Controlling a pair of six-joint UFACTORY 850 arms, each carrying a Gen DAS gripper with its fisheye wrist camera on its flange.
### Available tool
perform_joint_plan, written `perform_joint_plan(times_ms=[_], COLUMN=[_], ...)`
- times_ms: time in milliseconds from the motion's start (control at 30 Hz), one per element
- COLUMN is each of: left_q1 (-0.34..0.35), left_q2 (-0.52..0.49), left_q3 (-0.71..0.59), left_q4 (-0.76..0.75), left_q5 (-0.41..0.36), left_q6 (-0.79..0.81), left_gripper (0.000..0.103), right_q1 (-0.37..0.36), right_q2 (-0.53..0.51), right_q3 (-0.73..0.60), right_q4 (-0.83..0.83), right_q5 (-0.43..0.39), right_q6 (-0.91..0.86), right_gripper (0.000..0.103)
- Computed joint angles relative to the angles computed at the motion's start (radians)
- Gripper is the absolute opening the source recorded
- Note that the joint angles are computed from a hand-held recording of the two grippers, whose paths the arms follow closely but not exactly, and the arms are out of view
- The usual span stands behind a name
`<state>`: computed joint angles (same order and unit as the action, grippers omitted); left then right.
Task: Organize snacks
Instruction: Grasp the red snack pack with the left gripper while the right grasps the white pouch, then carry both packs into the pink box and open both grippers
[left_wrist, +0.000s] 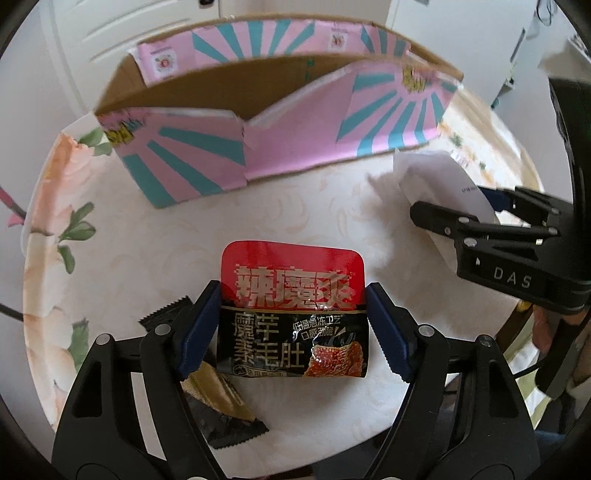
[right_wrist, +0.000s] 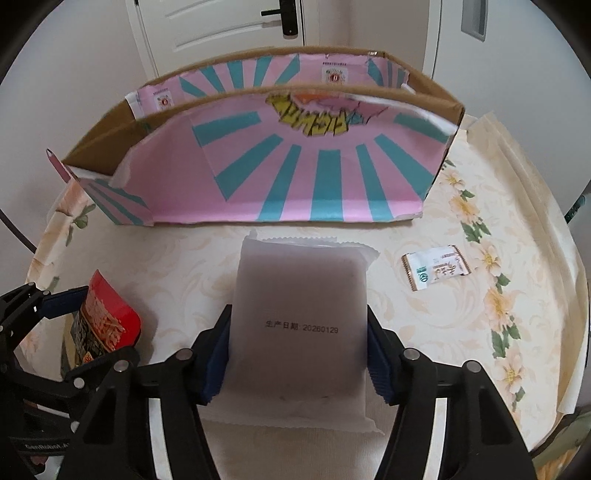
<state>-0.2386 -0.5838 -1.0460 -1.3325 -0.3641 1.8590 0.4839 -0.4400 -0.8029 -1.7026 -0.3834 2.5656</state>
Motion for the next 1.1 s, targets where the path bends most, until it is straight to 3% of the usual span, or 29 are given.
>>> perform_joint_plan(times_ms=[300,567,800,1100], left_q1=[0.042,0.045,0.034,-0.014], left_q2=[0.117,0.164,0.108,-0.041], left_q3=[-0.005,-0.078,-0.210,-0.424], left_q4=[0.026,-0.031,0.058,0.203], left_q5=[-0.105,-0.159,-0.179,-0.151], left_q6=[-0.109,-0.086,-0.210,-0.470], left_gripper=[0.075,0.075,0.075,0.075], right_q1=[0.007,0.003,-0.028,-0.138], right_q2=[0.132,0.236,0.262,0.208], right_q3=[0.013,-0.011,-0.054,-0.126], right_q4=[0.186,0.330,0.302,0.214], right_q5=[-0.031,-0.084,-0.116,-0.023], right_q6=[-0.207,-0.369,-0.398,-0.436], right_gripper=[0.059,0.059,0.059,0.059])
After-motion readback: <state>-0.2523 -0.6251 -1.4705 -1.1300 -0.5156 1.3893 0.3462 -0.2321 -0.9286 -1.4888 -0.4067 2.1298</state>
